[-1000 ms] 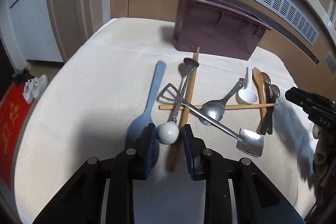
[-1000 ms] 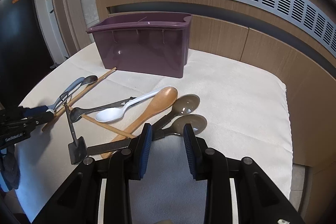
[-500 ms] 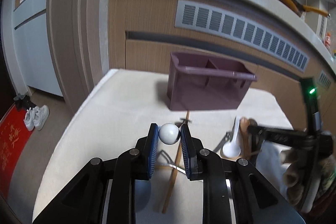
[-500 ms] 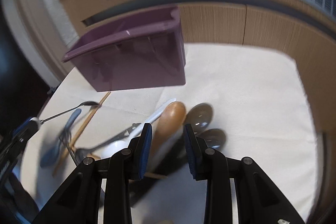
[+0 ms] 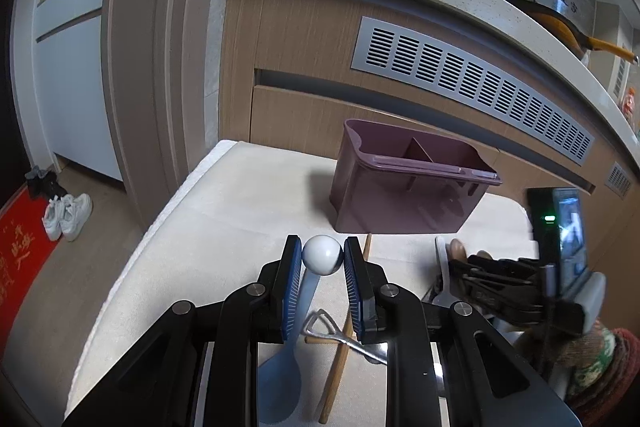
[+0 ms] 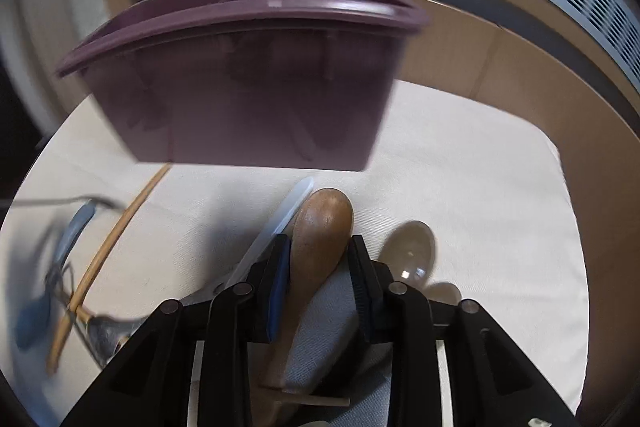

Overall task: Organize utensils
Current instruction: 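Grasp the wooden spoon with the right tool while the left tool grasps the white-ball utensil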

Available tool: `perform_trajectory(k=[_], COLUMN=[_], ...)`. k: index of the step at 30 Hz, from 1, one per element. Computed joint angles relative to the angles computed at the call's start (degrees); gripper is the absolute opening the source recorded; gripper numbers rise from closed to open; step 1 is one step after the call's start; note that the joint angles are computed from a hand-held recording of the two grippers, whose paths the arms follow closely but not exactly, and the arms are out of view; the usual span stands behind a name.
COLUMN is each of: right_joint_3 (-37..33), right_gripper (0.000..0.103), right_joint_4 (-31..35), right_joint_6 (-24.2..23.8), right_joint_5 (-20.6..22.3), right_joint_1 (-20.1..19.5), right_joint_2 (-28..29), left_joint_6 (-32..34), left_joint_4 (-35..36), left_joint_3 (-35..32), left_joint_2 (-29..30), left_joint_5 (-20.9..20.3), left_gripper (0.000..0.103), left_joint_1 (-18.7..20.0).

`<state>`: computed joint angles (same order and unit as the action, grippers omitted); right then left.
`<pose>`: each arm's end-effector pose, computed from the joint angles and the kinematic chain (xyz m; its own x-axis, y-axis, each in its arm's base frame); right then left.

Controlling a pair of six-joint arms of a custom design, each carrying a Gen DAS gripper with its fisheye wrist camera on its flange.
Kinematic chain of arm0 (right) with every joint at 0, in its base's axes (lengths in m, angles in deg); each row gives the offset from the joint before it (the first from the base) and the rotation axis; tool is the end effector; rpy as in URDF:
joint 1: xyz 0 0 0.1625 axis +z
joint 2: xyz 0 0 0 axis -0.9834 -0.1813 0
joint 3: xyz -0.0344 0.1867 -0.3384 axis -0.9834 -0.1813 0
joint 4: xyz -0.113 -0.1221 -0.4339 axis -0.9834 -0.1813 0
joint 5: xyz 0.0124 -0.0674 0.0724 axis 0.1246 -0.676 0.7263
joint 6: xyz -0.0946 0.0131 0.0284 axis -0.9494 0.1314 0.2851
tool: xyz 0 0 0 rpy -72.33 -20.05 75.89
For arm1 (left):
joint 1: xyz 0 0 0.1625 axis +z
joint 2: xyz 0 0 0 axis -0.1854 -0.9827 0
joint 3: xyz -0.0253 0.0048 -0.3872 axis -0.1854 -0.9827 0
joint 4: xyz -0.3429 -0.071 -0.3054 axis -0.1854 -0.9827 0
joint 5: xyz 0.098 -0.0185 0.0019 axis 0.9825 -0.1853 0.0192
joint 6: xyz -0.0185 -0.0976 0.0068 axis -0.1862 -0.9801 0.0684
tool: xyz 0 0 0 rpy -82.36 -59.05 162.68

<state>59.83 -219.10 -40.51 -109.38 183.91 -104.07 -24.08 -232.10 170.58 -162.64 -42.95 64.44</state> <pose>0.2200 -0.6005 0.0507 -0.6789 -0.0660 0.7313 -0.4694 0.8049 -0.3631 -0.1284 -0.5158 0.2076 -0.8188 0.1117 -0.5631 0.5135 0.5812 -0.6313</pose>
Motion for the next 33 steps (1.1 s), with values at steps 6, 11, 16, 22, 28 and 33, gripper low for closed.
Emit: perform_trajectory(k=[6,11,16,22,28,33], right_joint_3=[8.7,13.8,14.8,11.6,3.2,1.3], right_gripper=[0.004,0.003,0.006,0.009,0.011,0.009], right_joint_4=[-4.9,-5.2,5.6,5.6,10.3,9.8], right_joint_6=[-6.7,-9.8,-9.7,-5.4,1.6,0.8], right_joint_5=[9.9,16.1,20.0,18.1,13.5,12.3], right_joint_1=[-0.7,-1.5,-2.5,-3.4,-3.7,-3.7], right_joint_2=[-9.0,-15.8,-19.4,-15.3,-8.4,-6.6], left_joint_6=[1.3,0.2,0.8,0.1,-0.4,-0.8], left_joint_4=[-0.5,1.0,1.3,2.3,3.2,3.9], left_joint_3=[0.4,1.0,1.4,1.3,0.5,0.0], left_joint_2=[-0.1,-1.0,-0.7,-1.0,-0.8,-0.6], left_joint_5=[1.4,2.7,4.2,3.2,1.7,1.6], left_gripper=[0.022,0.022,0.022,0.022,0.022,0.022], left_joint_1=[-2.7,-6.0,-8.4,-7.9,-6.4,-6.0])
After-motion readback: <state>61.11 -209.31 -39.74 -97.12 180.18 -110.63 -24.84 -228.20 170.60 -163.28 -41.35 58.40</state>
